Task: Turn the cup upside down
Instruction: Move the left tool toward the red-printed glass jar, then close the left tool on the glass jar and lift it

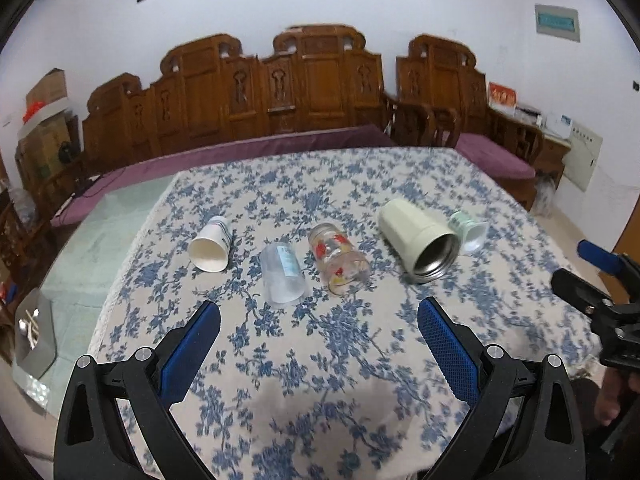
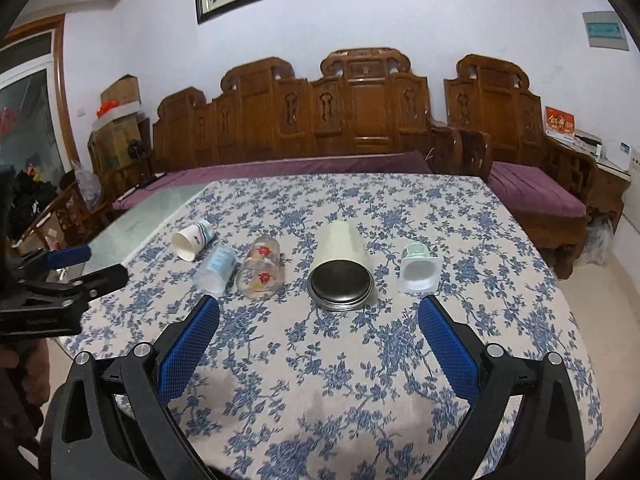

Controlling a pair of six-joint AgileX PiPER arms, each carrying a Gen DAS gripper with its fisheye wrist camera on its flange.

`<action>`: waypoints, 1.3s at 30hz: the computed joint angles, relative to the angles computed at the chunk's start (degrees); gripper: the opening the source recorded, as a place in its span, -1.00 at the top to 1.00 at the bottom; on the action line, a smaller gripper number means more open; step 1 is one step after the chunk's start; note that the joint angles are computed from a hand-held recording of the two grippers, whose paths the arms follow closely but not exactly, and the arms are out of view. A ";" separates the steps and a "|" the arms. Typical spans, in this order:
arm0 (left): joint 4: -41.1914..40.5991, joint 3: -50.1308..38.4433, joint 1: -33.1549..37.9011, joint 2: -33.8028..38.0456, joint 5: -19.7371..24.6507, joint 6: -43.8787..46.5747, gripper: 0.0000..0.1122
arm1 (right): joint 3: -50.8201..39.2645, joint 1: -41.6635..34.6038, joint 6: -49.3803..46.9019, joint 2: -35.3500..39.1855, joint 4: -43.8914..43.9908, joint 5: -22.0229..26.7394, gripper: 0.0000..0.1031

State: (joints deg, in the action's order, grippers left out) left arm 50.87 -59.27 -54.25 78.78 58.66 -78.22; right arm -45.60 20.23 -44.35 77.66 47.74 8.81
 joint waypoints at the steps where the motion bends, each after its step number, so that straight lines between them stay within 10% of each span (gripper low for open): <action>1: -0.62 -0.76 2.02 1.31 -1.74 1.63 -0.69 | -0.61 -0.10 -1.73 1.12 1.58 0.00 -0.95; 13: -20.76 -14.06 22.56 15.55 -16.78 27.12 -0.47 | -9.56 -1.08 -13.07 16.13 10.51 1.99 -0.89; 39: -41.31 -55.34 33.44 52.23 1.97 48.21 -0.22 | -10.14 -5.48 -27.34 23.84 25.73 5.34 -0.89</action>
State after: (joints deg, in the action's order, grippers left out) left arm 9.56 -114.61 -20.81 131.01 60.63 -30.01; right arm -55.74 14.75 -71.68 101.50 73.47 14.14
